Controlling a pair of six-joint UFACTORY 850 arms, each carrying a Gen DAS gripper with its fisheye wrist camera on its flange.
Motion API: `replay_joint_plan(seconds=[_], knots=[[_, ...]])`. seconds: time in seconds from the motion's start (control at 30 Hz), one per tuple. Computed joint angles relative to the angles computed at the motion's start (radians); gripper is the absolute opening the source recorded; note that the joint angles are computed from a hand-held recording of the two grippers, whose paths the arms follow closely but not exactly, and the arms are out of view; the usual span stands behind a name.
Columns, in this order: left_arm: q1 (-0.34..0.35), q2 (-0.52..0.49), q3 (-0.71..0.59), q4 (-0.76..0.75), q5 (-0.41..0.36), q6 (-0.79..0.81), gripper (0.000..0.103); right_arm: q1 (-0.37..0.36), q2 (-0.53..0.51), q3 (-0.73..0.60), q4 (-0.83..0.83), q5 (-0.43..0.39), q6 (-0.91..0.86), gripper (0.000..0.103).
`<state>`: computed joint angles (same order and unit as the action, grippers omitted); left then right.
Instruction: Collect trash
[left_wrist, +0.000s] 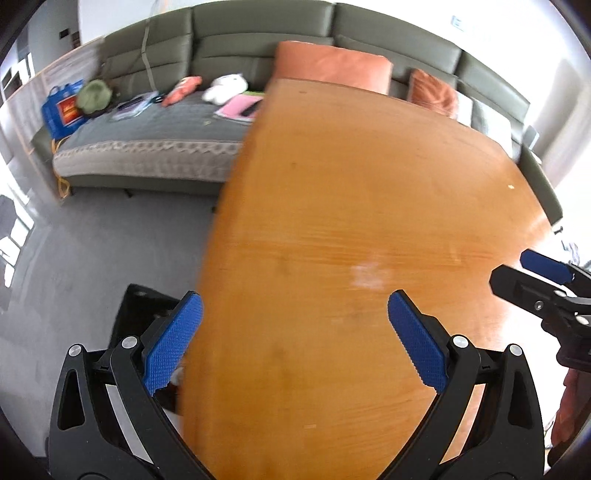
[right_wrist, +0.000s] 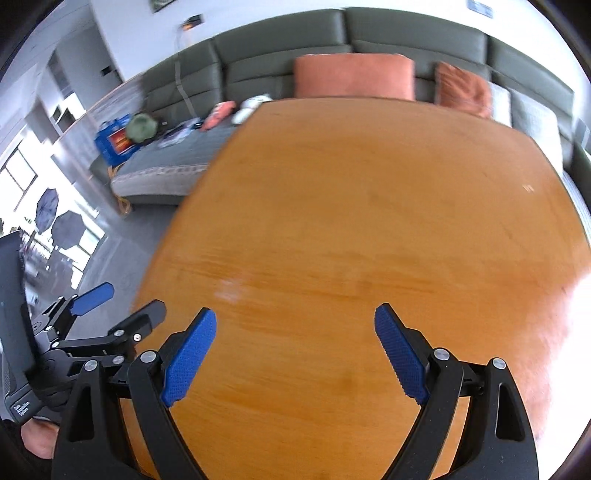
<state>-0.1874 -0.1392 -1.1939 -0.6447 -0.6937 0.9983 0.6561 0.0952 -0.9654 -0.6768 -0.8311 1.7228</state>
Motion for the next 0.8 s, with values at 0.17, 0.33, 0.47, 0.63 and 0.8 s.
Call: replay_joint_plan(seconds=[0.17, 0.33, 0.47, 0.63, 0.8], knots=[[-0.073, 0.038, 0.063, -0.012, 0.03, 0.005, 0.097, 0.015, 0.071, 0.09, -0.003, -0.048, 0.064, 0.088], [-0.134, 0.057, 0.124, -0.028, 0.093, 0.031, 0.097, 0.02, 0.107, 0.172, -0.018, -0.049, 0.131, 0.088], [-0.17, 0.063, 0.163, -0.045, 0.142, 0.042, 0.097, 0.026, 0.118, 0.218, -0.051, -0.049, 0.184, 0.088], [-0.192, 0.062, 0.188, -0.072, 0.197, 0.073, 0.097, 0.027, 0.123, 0.253, -0.089, -0.056, 0.245, 0.088], [-0.211, 0.052, 0.19, -0.07, 0.229, 0.074, 0.097, 0.019, 0.125, 0.277, -0.099, -0.048, 0.275, 0.088]])
